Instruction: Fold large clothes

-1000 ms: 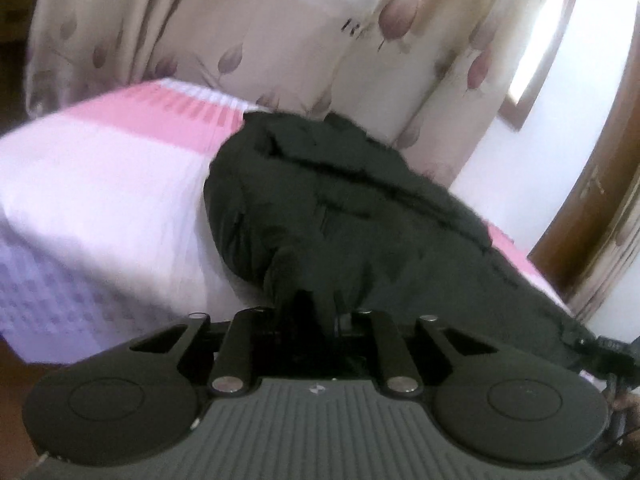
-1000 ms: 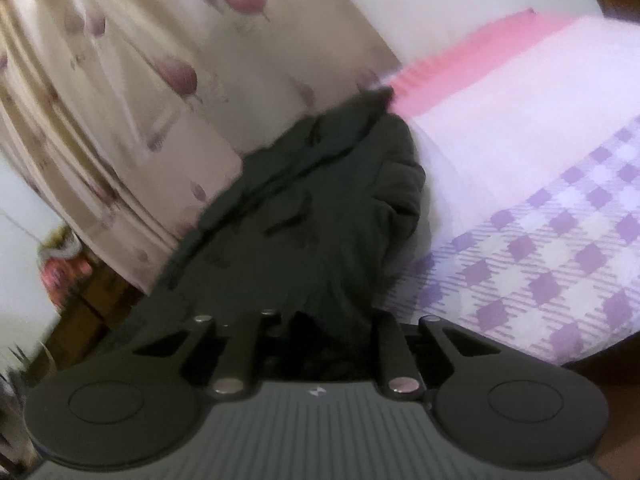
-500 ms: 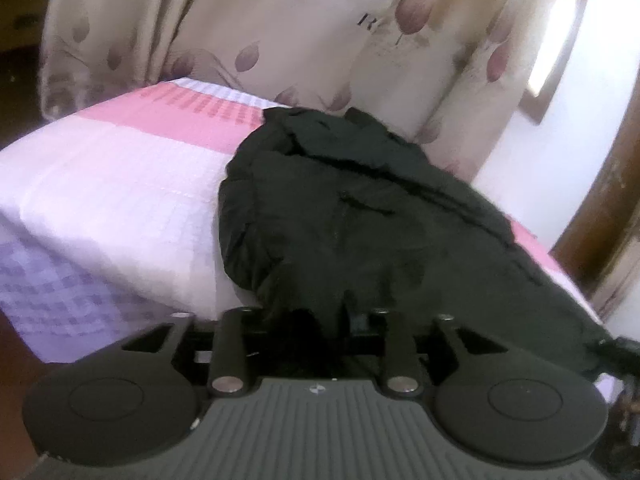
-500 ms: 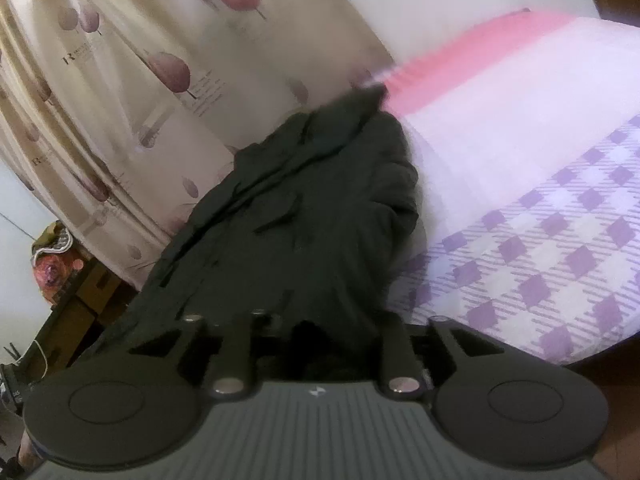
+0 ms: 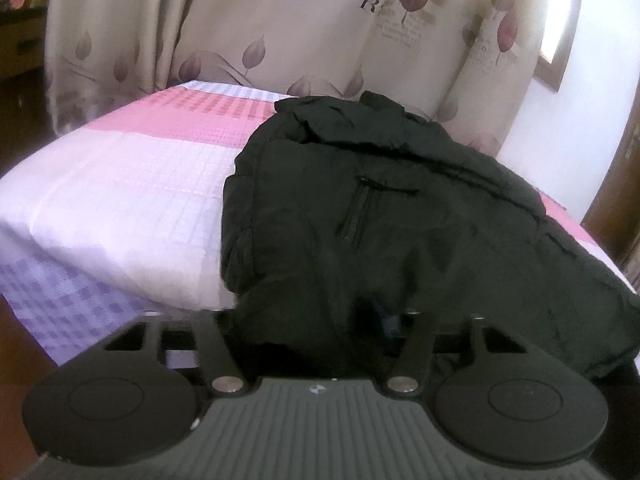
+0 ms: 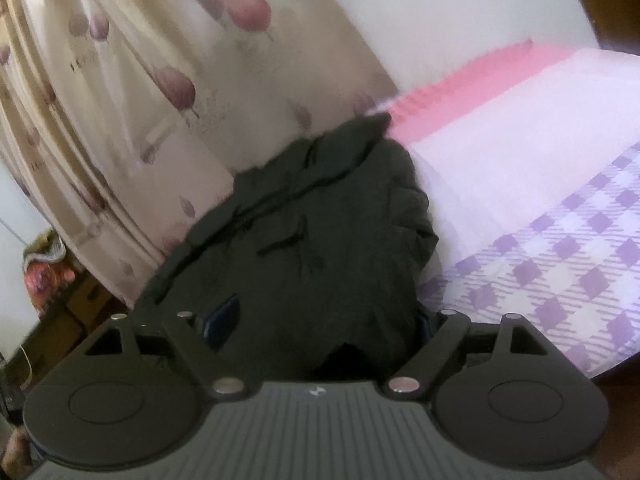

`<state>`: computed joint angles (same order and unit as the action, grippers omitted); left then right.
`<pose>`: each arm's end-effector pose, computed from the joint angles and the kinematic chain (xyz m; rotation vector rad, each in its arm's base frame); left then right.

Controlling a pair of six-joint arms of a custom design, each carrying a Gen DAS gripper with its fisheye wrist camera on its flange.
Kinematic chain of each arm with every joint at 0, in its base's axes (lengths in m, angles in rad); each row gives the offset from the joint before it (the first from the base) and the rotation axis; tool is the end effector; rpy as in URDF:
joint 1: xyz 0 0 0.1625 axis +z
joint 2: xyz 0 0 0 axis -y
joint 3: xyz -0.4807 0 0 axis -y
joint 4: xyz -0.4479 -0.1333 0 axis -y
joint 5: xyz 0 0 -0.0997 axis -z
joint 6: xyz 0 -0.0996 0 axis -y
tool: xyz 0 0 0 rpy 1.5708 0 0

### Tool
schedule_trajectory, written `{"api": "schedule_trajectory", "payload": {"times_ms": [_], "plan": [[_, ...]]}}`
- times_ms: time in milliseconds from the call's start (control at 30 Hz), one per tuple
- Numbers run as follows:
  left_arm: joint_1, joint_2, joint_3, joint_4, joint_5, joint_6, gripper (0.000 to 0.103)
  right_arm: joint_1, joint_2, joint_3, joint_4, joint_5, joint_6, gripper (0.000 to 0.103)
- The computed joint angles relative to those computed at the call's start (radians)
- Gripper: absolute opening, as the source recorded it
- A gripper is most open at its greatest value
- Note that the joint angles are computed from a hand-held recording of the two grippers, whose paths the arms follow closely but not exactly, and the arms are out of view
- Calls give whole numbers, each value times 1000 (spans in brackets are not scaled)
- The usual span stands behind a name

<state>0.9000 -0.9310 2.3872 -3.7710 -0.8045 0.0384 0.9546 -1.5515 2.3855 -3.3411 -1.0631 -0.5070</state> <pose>-0.1275 -0.4863 0.1179 0.4758 2.3638 -1.1818 -0.1057 -0.4636 0.3401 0.2019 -2.6570 1.4958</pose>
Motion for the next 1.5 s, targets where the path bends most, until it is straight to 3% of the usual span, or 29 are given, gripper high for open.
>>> {"api": "schedule_trajectory", "payload": {"times_ms": [33, 67, 100, 167, 433, 833, 1233, 1500], "plan": [[0, 5, 0, -11, -1, 9, 28, 9, -4, -5, 19, -21, -14, 69], [2, 5, -1, -11, -10, 10, 21, 24, -10, -15, 58, -62, -25, 30], [2, 7, -2, -13, -14, 17, 18, 30, -10, -22, 86, -76, -18, 16], [-13, 21, -3, -39, 4, 56, 12, 21, -13, -21, 96, -43, -10, 12], [-47, 17, -1, -83, 29, 113, 11, -8, -59, -31, 194, 79, 24, 12], [-68, 9, 2, -111, 37, 123, 11, -39, -105, -28, 290, 192, 60, 12], [-113, -92, 63, -127, -17, 26, 11, -82, -211, 6, 432, 350, 65, 12], [-134, -124, 27, -141, -59, -30, 11, -56, -204, -37, 431, 450, 172, 12]]}}
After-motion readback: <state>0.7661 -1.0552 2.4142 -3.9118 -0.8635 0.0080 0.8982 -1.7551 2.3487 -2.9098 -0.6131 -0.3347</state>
